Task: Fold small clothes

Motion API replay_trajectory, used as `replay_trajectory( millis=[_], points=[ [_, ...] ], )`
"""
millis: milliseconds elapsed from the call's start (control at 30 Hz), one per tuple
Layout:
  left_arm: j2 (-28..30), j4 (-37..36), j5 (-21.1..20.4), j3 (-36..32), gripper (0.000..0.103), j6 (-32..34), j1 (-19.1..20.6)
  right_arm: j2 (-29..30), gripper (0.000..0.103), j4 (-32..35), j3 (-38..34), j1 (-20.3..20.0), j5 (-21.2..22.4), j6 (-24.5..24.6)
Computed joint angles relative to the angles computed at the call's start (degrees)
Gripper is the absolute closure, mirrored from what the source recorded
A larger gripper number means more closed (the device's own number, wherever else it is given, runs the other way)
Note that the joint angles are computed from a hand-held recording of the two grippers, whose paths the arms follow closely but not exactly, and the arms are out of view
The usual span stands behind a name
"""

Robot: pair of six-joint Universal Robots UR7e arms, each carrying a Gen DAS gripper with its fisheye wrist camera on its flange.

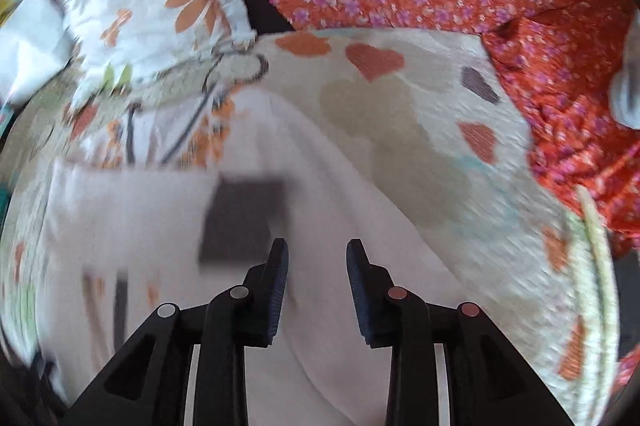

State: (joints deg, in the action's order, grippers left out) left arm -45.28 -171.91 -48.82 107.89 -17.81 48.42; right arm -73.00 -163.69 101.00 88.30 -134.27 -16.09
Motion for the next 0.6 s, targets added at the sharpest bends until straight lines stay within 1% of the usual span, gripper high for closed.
replay_trajectory(
  millis=[67, 100, 200, 267, 300, 333, 367, 400, 467, 500, 533, 567, 600],
  points=[
    [0.18, 0.17, 0.15, 0.02, 0.022, -0.29, -0.19, -4.81, 0.066, 2.40, 5.18, -0.51, 1.35, 0.08],
    [0.29, 0.10, 0.32, 0.06, 0.022, -0.36, -0.34, -8.00, 0.063, 4.65, 8.61, -1.13, 2.92, 0.68],
    [0.37, -0.90, 0.39, 0.72, 0.022, -0.03, -0.92, -13.58, 0.060, 6.02, 16.46, -2.08, 6.17, -0.23],
    [0.72, -1.60, 1.01, 1.09, 0.022, 0.21, -1.48, -15.31, 0.058, 5.49, 20.11, -2.29, 8.02, -1.94],
    [0.82, -1.94, 1.26, 1.37, 0.022, 0.50, -1.71, -15.61, 0.054, 4.03, 22.48, -1.97, 8.29, -3.92],
    [0.91, -2.20, 1.44, 1.63, 0.022, 0.81, -1.90, -15.15, 0.051, 1.84, 23.95, -1.46, 7.38, -5.79],
    [1.00, -2.25, 1.71, 1.74, 0.022, 1.01, -2.03, -14.26, 0.049, -1.47, 25.43, -0.95, 6.08, -8.23],
    [1.13, -2.31, 2.29, 2.01, 0.022, 1.27, -2.30, -12.24, 0.049, -6.90, 27.05, -0.34, 4.25, -11.86],
    [1.31, -2.48, 3.12, 2.35, 0.022, 1.60, -2.74, -8.80, 0.049, -13.46, 27.85, -0.05, 1.26, -15.97],
    [1.34, -2.81, 3.61, 2.68, 0.022, 1.94, -3.02, -6.69, 0.054, -16.54, 27.98, -0.21, -1.01, -17.80],
    [1.37, -3.15, 4.15, 2.98, 0.022, 2.37, -3.34, -6.52, 0.076, -17.71, 28.28, -0.58, -0.88, -18.56],
    [1.41, -3.26, 4.57, 3.11, 0.022, 2.60, -3.58, -7.26, 0.087, -17.83, 28.52, -1.11, 0.46, -18.53],
    [1.38, -3.14, 5.09, 3.21, 0.022, 2.76, -3.84, -9.25, 0.097, -16.40, 28.16, -1.76, 1.86, -16.42]
  ],
)
